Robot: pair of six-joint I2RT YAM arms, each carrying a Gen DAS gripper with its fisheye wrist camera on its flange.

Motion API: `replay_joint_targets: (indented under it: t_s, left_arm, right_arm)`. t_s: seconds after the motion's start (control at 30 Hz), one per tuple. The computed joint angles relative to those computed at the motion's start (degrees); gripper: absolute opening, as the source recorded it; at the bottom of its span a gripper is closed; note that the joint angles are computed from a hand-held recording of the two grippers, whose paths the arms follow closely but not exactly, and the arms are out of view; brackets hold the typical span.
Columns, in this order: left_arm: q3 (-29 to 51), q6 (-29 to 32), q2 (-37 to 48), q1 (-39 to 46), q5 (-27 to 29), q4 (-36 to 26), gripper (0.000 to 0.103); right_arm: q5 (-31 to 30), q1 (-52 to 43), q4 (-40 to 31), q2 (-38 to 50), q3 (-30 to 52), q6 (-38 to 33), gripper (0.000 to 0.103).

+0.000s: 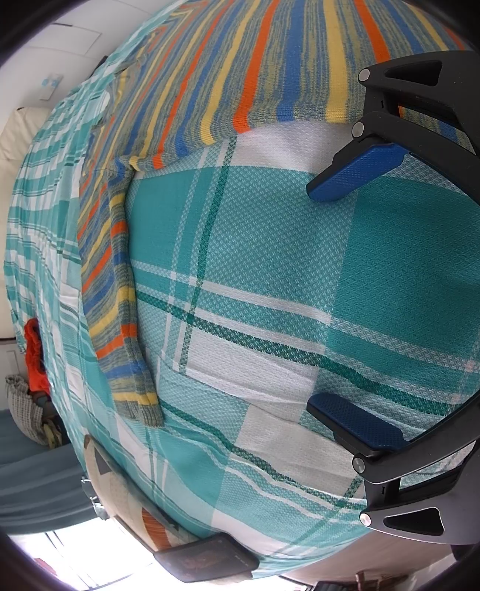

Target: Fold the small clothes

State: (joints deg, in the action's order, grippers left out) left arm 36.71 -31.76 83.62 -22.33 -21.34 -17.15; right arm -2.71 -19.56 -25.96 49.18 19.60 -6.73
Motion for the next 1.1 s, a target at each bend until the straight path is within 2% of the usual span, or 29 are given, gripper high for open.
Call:
replay_joint_targets:
  t_s: [1.1]
  left_arm:
    - [0.0,-0.1,0.2,-0.3,-0.4,0.1,0.103]
  right_arm:
    - [0.6,0.7,0.0,-0.6,-0.3,0.6,0.103]
